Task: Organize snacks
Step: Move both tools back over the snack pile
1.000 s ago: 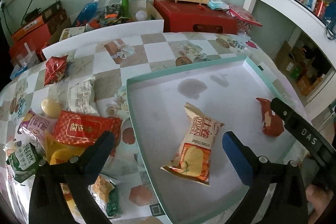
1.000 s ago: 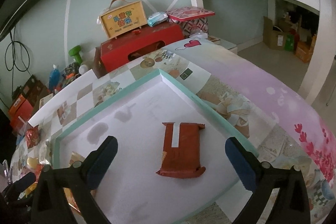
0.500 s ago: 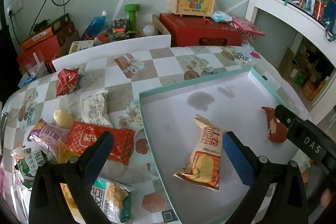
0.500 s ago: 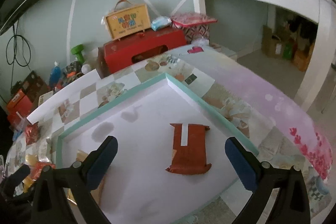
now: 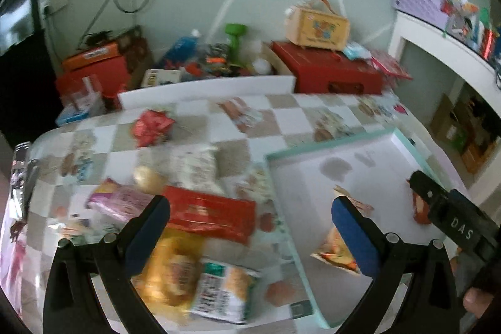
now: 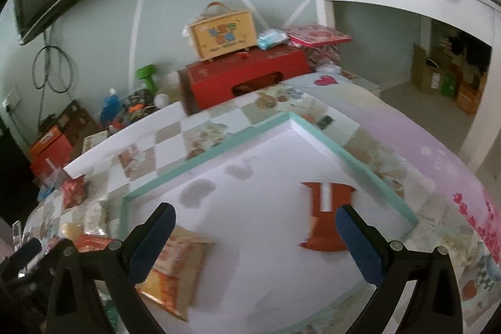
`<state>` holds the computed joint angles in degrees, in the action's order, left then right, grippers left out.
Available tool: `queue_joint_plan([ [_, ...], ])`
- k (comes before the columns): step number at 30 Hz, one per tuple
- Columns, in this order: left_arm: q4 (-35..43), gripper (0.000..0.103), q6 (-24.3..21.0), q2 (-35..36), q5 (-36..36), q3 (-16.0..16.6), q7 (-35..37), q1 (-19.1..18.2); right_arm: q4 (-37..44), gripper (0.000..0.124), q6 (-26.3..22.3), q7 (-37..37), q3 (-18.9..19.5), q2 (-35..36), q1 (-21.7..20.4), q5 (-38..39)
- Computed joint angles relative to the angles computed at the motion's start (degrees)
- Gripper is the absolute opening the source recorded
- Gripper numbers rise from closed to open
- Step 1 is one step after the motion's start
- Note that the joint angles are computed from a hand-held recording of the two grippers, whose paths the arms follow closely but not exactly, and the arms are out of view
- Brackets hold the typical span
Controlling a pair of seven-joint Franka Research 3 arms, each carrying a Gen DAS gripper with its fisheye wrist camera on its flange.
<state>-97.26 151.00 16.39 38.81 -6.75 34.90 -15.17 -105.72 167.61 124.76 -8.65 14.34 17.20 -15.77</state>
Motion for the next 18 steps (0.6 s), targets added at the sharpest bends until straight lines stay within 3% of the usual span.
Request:
queue_joint_plan([
  [8,-8.57,0.103,1.13,-7.75,-2.65,0.77,-2.89,4.63,0.60,0.103,2.14,-9.36,4.75,0.43,-0.28,7.19],
  [14,-14.24,0.102,-1.30,-13.57,-2.49,0.87,-7.90,8.65,1.99,0.103,1.30,-20.82,10.13,0.96,0.01,14.52],
  [18,-17.45,0.103,-3.60,-16.57,-2.45,0.44,-8.69,10.95,3.24,0.103,-0.70,-26.26,11.30,1.81,1.78,17.45],
])
